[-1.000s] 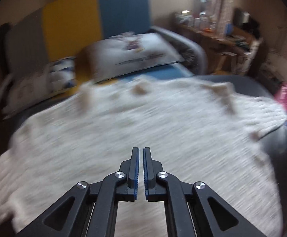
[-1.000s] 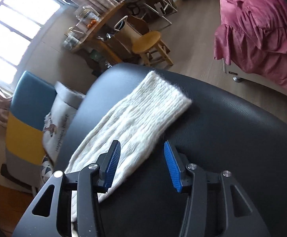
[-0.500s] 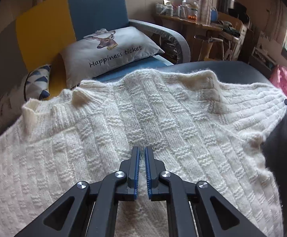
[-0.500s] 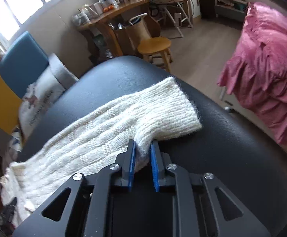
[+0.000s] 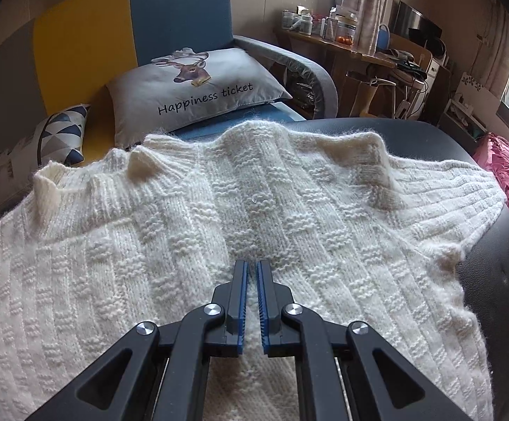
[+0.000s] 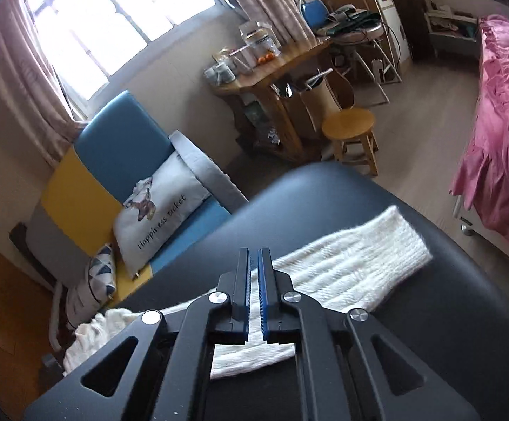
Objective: Fold clothes
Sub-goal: 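Lift the sleeve cuff with the right gripper, then lay the sleeve across the sweater body and open the right gripper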
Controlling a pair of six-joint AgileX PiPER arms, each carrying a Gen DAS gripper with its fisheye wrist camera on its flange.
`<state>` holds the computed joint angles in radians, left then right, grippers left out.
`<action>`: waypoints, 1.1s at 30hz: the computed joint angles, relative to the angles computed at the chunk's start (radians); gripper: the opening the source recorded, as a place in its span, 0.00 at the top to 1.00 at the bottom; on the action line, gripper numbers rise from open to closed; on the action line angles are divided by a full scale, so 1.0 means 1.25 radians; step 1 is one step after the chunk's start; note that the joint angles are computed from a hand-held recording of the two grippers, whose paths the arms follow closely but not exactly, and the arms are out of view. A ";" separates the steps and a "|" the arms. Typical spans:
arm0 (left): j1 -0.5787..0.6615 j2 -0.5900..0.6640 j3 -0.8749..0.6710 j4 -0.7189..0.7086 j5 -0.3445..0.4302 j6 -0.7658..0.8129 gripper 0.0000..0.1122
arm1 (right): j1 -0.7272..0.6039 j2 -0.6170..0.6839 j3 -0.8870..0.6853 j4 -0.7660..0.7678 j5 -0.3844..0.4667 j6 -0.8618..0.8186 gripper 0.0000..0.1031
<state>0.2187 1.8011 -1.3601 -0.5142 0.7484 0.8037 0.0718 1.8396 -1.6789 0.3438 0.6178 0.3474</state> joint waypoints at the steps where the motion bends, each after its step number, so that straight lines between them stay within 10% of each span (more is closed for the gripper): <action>1: 0.001 0.001 -0.002 0.000 0.004 0.002 0.94 | -0.011 -0.008 0.014 0.031 -0.008 0.006 0.95; 3: 0.005 0.004 -0.007 -0.004 0.013 0.008 0.94 | -0.042 -0.015 0.053 0.101 0.014 -0.021 0.87; 6: 0.009 0.003 -0.008 -0.009 0.019 0.018 0.94 | -0.062 -0.007 0.100 0.076 0.017 0.022 0.49; 9: 0.011 0.001 -0.003 -0.019 0.016 0.029 0.94 | -0.075 0.017 0.135 0.025 -0.007 0.084 0.45; 15: 0.015 -0.001 0.001 -0.030 0.017 0.032 0.94 | -0.025 0.139 0.000 -0.238 0.073 0.296 0.45; 18: 0.022 0.003 -0.003 -0.040 0.026 0.033 0.94 | 0.005 0.192 -0.084 -0.301 0.120 0.319 0.91; 27: 0.066 0.028 -0.082 -0.068 0.135 -0.002 0.94 | 0.063 0.136 -0.086 -0.205 -0.010 0.206 0.91; 33: 0.142 0.026 -0.119 -0.062 0.215 -0.001 0.94 | 0.166 0.156 -0.260 -0.139 0.041 0.097 0.91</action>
